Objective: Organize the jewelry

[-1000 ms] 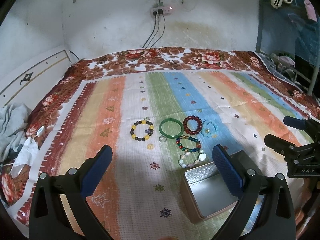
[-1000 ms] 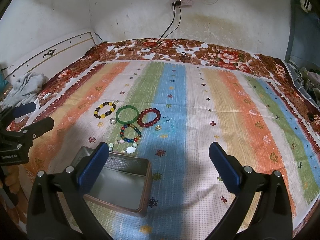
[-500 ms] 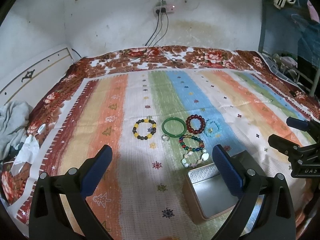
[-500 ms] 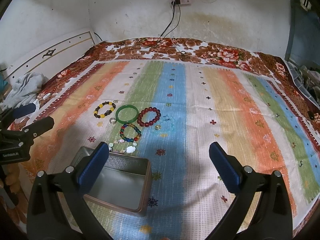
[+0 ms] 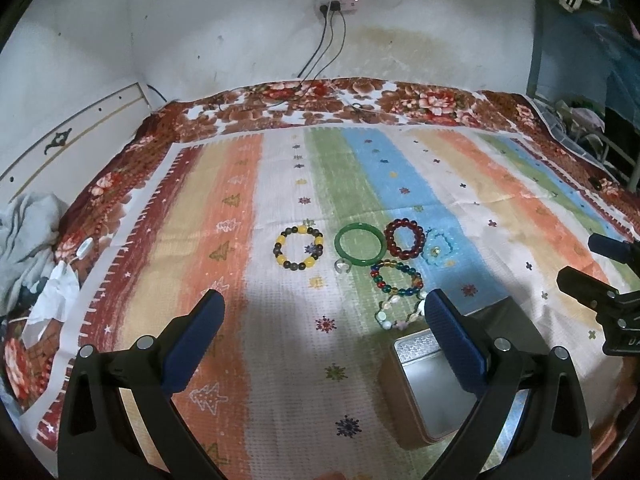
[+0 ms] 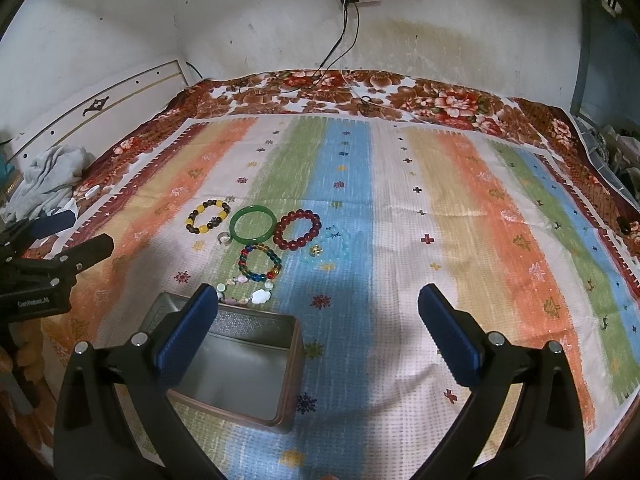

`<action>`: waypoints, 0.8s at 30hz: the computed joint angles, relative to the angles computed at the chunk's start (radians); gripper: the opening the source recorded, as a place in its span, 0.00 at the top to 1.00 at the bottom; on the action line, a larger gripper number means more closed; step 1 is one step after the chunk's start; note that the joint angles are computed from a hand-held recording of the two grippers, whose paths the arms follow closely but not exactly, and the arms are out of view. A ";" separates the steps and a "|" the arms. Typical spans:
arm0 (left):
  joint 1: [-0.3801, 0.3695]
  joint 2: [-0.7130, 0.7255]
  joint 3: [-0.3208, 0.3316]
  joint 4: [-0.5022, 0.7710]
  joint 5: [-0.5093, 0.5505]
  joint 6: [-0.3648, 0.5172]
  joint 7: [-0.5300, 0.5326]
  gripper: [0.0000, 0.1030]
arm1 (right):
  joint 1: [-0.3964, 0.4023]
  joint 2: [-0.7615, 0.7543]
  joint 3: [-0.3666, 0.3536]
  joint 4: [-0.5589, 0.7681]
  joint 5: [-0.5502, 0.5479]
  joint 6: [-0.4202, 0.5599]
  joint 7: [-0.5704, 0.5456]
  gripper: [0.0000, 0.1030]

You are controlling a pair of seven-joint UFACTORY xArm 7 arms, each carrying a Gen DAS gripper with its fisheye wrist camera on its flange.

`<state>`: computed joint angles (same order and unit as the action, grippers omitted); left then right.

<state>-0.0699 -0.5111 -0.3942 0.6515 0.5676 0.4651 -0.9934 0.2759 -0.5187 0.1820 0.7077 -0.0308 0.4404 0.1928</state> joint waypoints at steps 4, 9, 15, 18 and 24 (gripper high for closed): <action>0.001 0.012 -0.003 0.013 0.011 0.015 0.006 0.05 | 0.003 0.025 -0.005 0.023 0.006 0.011 -0.002 0.04; 0.026 0.033 -0.024 0.032 0.074 0.029 -0.018 0.05 | 0.004 0.066 -0.017 0.067 0.013 0.027 -0.022 0.04; -0.004 0.090 0.016 0.085 0.096 0.039 -0.005 0.05 | -0.030 0.112 0.006 0.114 -0.044 0.032 -0.011 0.04; -0.015 0.106 0.046 0.093 0.082 0.020 0.019 0.05 | -0.017 0.130 -0.019 0.130 -0.019 0.037 -0.031 0.04; -0.011 0.150 0.062 0.120 0.096 0.016 0.024 0.05 | -0.025 0.186 -0.023 0.186 -0.006 0.070 -0.044 0.04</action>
<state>-0.0811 -0.3607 -0.3323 0.7712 0.6640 0.4815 -0.9692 0.2505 -0.3330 0.1591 0.8934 -0.0366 0.5108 0.1490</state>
